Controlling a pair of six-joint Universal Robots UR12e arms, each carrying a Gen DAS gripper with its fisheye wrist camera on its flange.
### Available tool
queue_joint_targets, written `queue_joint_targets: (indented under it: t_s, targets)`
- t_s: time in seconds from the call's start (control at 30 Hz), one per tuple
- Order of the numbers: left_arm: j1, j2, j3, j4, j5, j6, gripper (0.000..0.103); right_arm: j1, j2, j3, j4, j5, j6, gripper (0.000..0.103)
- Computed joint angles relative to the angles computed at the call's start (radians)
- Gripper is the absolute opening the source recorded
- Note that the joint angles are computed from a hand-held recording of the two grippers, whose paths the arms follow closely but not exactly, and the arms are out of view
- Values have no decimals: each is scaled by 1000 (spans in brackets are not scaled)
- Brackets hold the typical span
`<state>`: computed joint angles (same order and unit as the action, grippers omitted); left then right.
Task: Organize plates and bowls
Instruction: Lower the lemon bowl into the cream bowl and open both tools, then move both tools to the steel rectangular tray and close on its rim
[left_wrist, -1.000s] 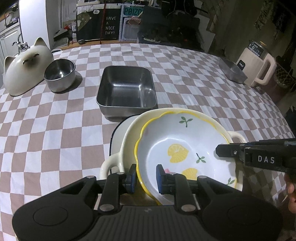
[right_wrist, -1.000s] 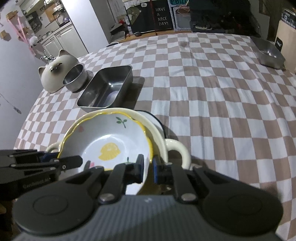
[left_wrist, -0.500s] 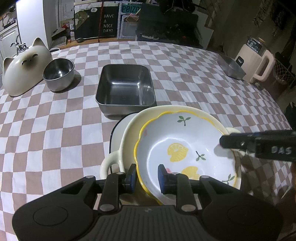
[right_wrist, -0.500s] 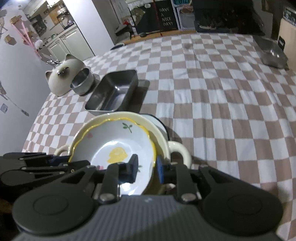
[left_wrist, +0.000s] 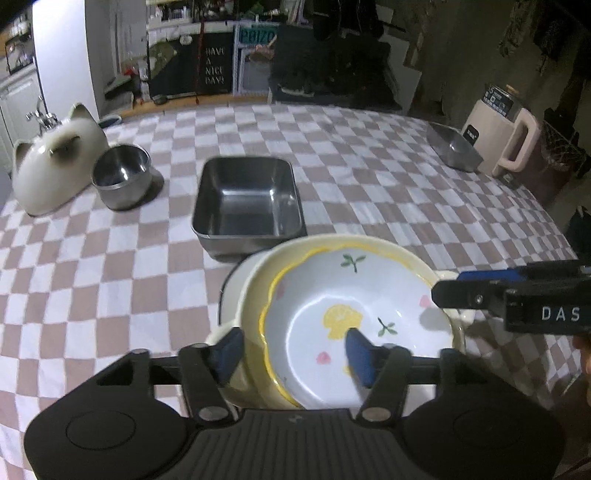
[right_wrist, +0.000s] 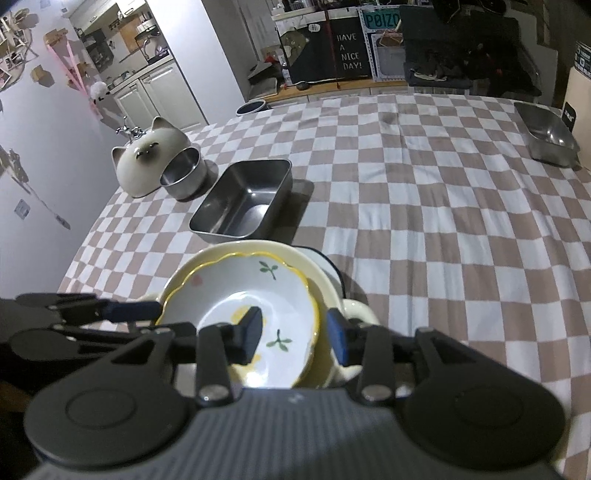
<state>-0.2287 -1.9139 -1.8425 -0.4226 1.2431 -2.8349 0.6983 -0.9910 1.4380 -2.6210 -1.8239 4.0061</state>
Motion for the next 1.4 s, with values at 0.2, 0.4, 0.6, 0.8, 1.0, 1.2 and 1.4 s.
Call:
queue_joint_targets:
  t_s: [0.2, 0.4, 0.6, 0.8, 1.0, 1.2, 1.4]
  targets:
    - [6, 3, 0, 1, -10, -5, 77, 2, -2, 4, 1, 0, 0, 48]
    - [10, 2, -2, 22, -18, -18, 88, 4, -2, 5, -1, -6, -2, 53]
    - [29, -7, -3, 96, -79, -117, 101, 2, -4, -10, -4, -28, -58, 74]
    - [41, -31, 26, 101, -143, -233, 103, -11, 22, -85, 26, -87, -207, 99]
    - [63, -75, 71, 62, -206, -409, 103, -43, 91, -188, 3, -123, -367, 103]
    - [72, -117, 128, 14, -271, -500, 103, -87, 173, -301, 11, -49, -515, 103]
    - [80, -163, 172, -17, -318, -577, 103, -123, 247, -409, 66, 76, -582, 81]
